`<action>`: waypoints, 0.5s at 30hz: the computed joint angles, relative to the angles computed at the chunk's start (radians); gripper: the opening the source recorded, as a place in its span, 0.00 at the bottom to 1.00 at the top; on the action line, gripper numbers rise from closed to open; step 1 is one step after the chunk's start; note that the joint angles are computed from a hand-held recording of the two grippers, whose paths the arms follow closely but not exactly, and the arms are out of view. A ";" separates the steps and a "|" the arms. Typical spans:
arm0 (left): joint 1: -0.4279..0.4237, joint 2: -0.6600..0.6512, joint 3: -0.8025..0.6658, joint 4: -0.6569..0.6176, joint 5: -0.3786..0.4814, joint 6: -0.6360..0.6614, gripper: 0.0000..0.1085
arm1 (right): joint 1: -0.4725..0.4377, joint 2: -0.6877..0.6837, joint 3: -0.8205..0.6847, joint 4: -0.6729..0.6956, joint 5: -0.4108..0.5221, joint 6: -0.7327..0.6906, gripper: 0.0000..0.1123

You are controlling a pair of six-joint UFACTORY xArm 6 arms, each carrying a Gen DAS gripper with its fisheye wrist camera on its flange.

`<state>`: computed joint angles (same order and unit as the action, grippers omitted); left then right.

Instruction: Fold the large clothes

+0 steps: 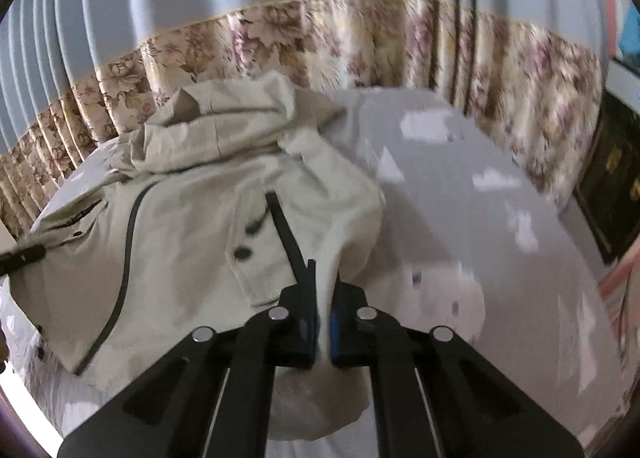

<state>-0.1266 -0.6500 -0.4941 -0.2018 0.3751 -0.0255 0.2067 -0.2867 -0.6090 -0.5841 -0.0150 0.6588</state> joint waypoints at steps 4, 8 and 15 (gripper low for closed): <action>0.015 0.103 -0.126 0.051 -0.026 0.008 0.08 | 0.004 0.086 -0.149 -0.057 0.005 0.007 0.04; 0.029 0.208 -0.271 0.061 -0.020 0.035 0.09 | 0.006 0.187 -0.333 -0.079 0.016 -0.012 0.04; 0.075 0.498 -0.619 0.176 -0.011 -0.038 0.10 | 0.020 0.481 -0.806 -0.030 0.158 -0.080 0.04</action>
